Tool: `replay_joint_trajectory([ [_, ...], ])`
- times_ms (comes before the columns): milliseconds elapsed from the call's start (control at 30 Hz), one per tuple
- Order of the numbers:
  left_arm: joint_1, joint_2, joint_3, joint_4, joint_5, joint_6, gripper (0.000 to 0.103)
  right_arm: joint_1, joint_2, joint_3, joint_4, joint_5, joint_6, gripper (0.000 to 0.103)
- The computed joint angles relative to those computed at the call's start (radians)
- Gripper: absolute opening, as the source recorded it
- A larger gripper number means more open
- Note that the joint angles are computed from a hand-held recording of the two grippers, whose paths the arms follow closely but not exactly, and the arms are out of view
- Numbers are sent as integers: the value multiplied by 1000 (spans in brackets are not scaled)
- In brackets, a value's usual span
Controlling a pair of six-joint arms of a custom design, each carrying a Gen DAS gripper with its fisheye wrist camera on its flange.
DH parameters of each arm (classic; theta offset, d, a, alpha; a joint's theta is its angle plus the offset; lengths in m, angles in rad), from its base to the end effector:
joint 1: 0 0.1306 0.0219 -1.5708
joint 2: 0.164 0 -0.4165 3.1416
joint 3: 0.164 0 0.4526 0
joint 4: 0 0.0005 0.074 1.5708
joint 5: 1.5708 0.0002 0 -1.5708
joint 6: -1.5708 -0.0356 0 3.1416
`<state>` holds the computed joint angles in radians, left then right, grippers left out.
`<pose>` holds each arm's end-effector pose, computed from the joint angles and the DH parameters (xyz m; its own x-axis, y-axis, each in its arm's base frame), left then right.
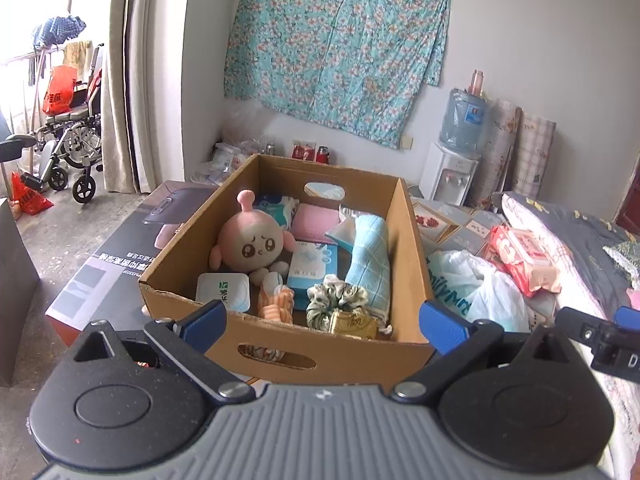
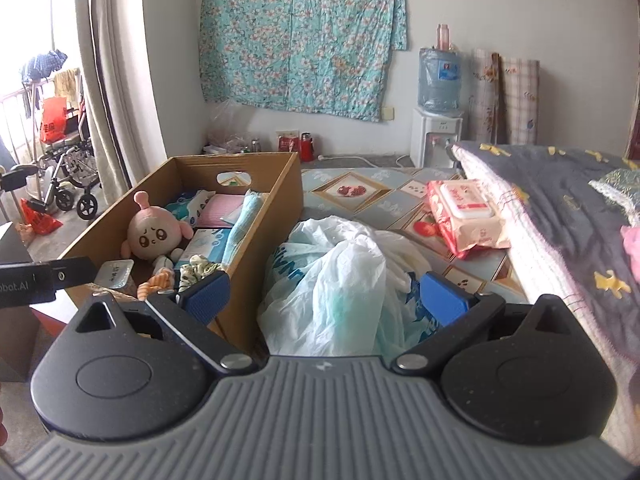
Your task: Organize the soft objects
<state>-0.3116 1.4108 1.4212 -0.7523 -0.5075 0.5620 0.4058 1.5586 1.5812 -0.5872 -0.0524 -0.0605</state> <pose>0.5320 -0.1537 0.4806 -0.5053 -0.3265 -0.7988 -0.4045 0.9073 -0.1150 0.5781 0.2499 0.4938 -0.5170 -0.1564 -0.8416 -0.4043 0.9112 0.0790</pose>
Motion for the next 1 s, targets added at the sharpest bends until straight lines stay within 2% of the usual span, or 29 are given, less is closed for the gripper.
replay_joint_trajectory([
  [167,7,2,-5,9,13,2,103,6,-7,-14,36,24,11,102],
  [300,6,4,-6,3,8,-14,103,6,-5,-11,24,18,1,102],
  [633,11,5,-3,-12,29,-27,103,12,31,29,-27,2,-30,102],
  [767,11,6,-2,-16,35,-21,103,12,53,60,-75,-14,-31,102],
  [1000,8,30,16,-82,30,-3,103,11,74,78,-139,-46,-27,102],
])
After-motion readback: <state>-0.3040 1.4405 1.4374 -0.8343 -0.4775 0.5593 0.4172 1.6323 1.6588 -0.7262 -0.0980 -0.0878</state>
